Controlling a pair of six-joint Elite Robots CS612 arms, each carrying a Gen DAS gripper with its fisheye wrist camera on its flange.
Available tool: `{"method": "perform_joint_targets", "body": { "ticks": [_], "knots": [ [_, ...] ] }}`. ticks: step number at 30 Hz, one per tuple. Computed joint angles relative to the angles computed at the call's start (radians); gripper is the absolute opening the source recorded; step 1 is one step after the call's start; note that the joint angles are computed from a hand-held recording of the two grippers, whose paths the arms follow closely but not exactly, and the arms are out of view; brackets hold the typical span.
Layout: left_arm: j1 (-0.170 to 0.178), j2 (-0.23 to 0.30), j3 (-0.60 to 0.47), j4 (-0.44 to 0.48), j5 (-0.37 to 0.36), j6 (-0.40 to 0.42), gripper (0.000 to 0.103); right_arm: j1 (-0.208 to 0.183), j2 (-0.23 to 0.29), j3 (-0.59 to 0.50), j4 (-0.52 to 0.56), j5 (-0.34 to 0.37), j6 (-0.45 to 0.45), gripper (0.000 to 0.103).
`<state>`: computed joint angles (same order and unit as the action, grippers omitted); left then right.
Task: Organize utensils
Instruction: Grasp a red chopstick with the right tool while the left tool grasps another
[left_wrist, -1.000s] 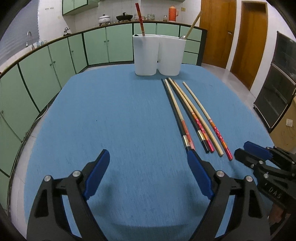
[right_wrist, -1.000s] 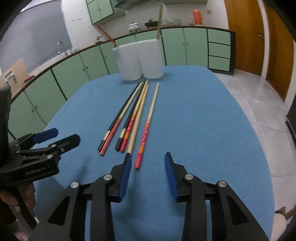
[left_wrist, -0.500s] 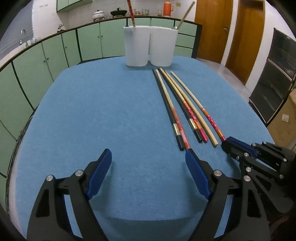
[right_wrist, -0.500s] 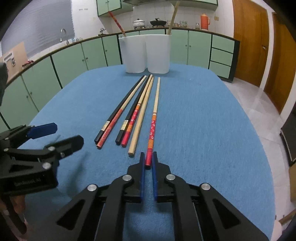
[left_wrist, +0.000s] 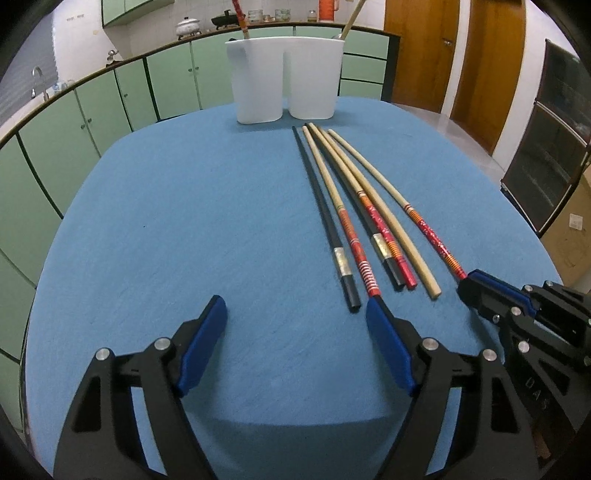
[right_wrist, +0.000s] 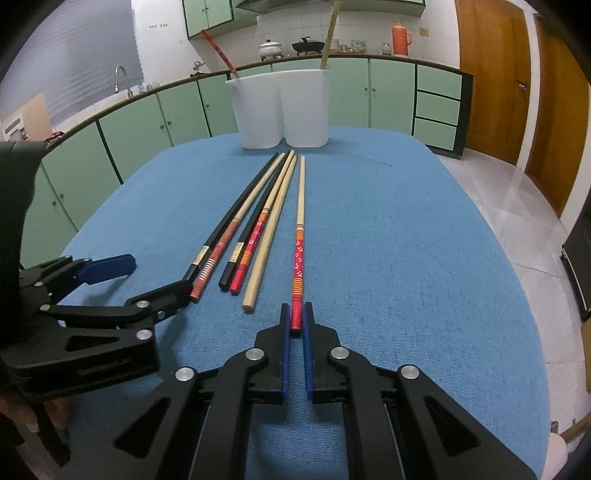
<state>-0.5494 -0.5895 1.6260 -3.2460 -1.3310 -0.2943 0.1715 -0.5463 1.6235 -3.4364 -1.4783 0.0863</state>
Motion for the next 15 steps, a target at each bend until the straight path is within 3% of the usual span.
{"method": "perform_joint_targets", "body": {
  "ticks": [3,12,15],
  "knots": [
    [-0.002,0.004,-0.004,-0.004,-0.001,-0.006,0.069,0.0,0.001,0.001,-0.003,0.003,0.002,0.006],
    [-0.007,0.01,-0.008,-0.032,-0.021,-0.006,0.038,-0.003,0.005,-0.002,-0.006,0.013,0.022,0.006],
    [-0.008,0.01,-0.008,-0.039,-0.026,-0.004,0.021,-0.005,0.005,-0.004,-0.005,0.021,0.026,0.006]
  ]
}}
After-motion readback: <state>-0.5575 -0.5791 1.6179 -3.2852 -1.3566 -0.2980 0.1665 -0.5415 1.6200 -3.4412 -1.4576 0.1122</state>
